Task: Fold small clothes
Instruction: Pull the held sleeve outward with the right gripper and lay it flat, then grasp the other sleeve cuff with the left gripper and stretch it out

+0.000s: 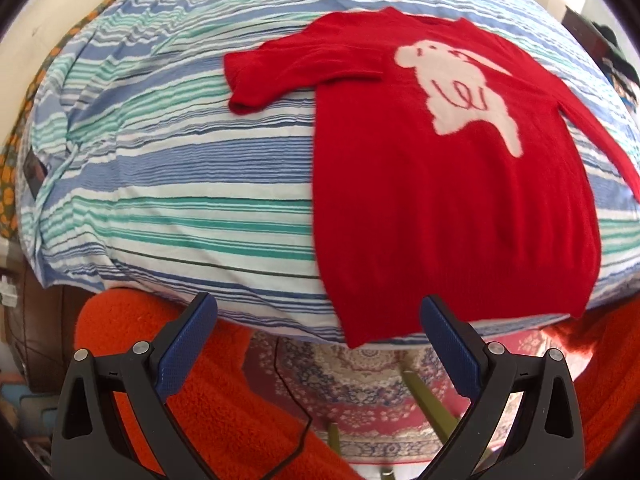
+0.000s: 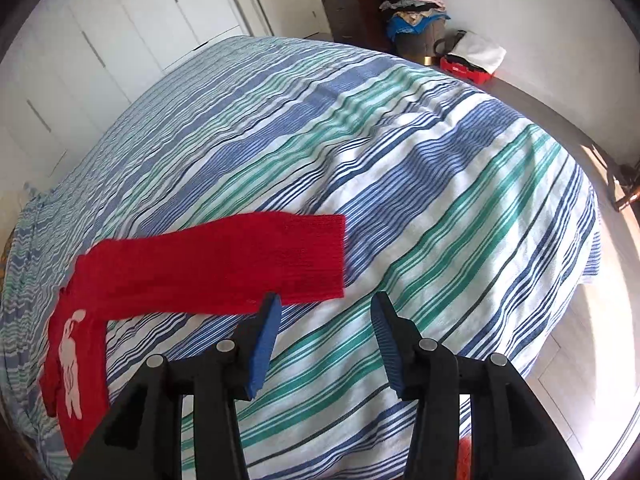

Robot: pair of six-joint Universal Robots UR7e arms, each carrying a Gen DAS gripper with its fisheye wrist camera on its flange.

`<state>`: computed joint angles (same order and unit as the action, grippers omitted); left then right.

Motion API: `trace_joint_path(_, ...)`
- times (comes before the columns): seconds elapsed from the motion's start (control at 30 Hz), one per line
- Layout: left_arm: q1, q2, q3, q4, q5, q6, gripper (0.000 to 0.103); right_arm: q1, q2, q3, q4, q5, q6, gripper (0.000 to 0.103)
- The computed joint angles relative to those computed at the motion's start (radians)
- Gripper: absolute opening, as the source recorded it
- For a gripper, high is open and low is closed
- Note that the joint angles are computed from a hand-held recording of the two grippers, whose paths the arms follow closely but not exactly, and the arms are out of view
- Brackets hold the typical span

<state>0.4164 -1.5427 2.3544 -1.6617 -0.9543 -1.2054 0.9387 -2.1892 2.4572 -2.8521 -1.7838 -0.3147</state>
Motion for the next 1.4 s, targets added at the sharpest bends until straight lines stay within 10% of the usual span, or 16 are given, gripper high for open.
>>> trace_joint_path(0.2,0.192,0.034,0.078,-0.287,-0.038,0.159,0.101,0.136,0.024,0.08,0.485,0.309,-0.037,0.047)
trace_joint_path(0.33,0.213,0.047,0.118,-0.391,-0.056,0.207,0.101,0.301,0.271,0.128,0.371,0.185,-0.021,0.045)
trace_joint_path(0.37,0.205,0.04,0.129,-0.411,-0.056,0.213,0.097,0.304,0.308,0.137,0.357,0.169,-0.029,0.038)
trace_joint_path(0.4,0.198,0.03,0.139,-0.429,-0.062,0.224,0.078,0.323,0.344,0.138,0.338,0.14,-0.036,0.006)
trace_joint_path(0.5,0.167,0.019,0.152,-0.429,-0.082,0.245,0.059,0.373,0.338,0.131,0.327,0.062,-0.049,0.007)
trace_joint_path(0.73,0.078,0.073,0.119,-0.263,-0.061,0.199,0.073,0.392,0.259,0.161,0.317,-0.104,0.001,0.018)
trace_joint_path(0.83,0.031,0.036,0.077,-0.176,0.045,0.193,0.077,0.44,0.213,0.192,0.23,-0.172,-0.012,0.058)
trace_joint_path(0.97,0.042,0.154,-0.009,-0.175,0.334,0.373,0.087,0.471,0.122,0.232,0.082,-0.2,-0.045,0.059)
trace_joint_path(1.13,0.251,0.443,-0.168,-0.474,0.572,0.801,0.086,0.463,0.141,0.242,0.012,-0.178,-0.034,0.059)
trace_joint_path(1.23,0.334,0.552,-0.248,-0.489,0.614,0.855,0.075,0.471,0.15,0.25,-0.006,-0.173,-0.027,0.059)
trace_joint_path(1.33,0.37,0.532,-0.264,-0.586,0.51,0.912,0.014,0.499,0.164,0.261,-0.031,-0.196,-0.038,0.059)
trace_joint_path(1.4,0.383,0.463,-0.259,-0.666,0.42,0.885,0.009,0.509,0.166,0.267,-0.05,-0.201,-0.051,0.059)
